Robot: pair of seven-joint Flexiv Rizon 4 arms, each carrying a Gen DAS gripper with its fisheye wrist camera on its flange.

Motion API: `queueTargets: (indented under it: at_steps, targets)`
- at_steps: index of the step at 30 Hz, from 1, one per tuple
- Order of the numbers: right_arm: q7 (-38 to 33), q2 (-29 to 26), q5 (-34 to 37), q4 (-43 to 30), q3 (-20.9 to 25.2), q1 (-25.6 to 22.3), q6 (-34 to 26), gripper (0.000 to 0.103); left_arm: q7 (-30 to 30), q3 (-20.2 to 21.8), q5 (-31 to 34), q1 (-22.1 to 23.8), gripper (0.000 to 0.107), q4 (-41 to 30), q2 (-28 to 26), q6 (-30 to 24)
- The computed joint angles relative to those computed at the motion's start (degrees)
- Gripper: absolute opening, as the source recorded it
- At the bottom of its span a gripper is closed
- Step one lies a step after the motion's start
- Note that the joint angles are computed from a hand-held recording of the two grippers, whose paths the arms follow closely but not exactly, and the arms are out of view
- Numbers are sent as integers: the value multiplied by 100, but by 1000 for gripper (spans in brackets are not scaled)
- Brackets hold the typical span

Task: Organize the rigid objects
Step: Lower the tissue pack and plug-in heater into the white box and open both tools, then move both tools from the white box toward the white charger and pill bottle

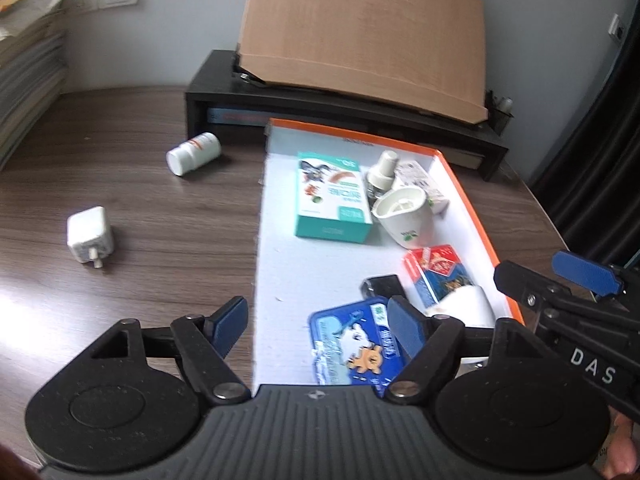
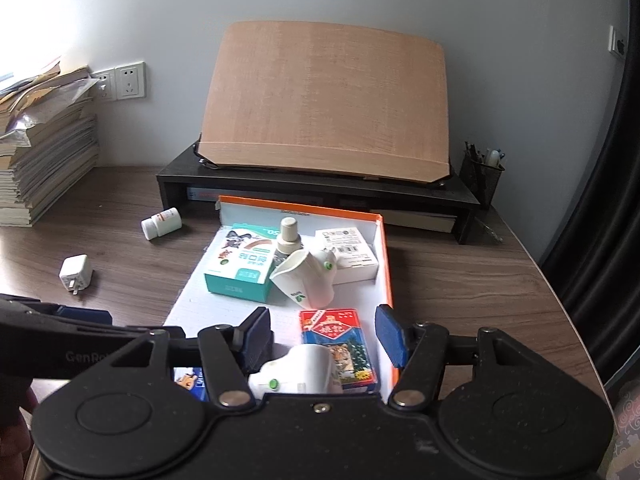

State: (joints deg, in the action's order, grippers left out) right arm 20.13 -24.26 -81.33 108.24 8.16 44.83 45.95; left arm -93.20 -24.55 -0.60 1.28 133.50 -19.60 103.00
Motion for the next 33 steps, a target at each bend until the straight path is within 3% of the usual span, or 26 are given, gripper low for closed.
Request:
queueTargets:
  at_steps: [7, 26, 33]
  targets:
    - [-180, -257, -91, -347, -71, 89, 254, 78, -69, 555, -145, -263, 80, 99, 221, 10]
    - [-743, -829, 27, -1121, -408, 437, 815, 78, -202, 1433, -411, -532, 81, 227, 388, 12]
    - [-939, -995, 175, -1326, -520, 492, 986, 78, -239, 2252, -742, -1192, 82, 71, 213, 16]
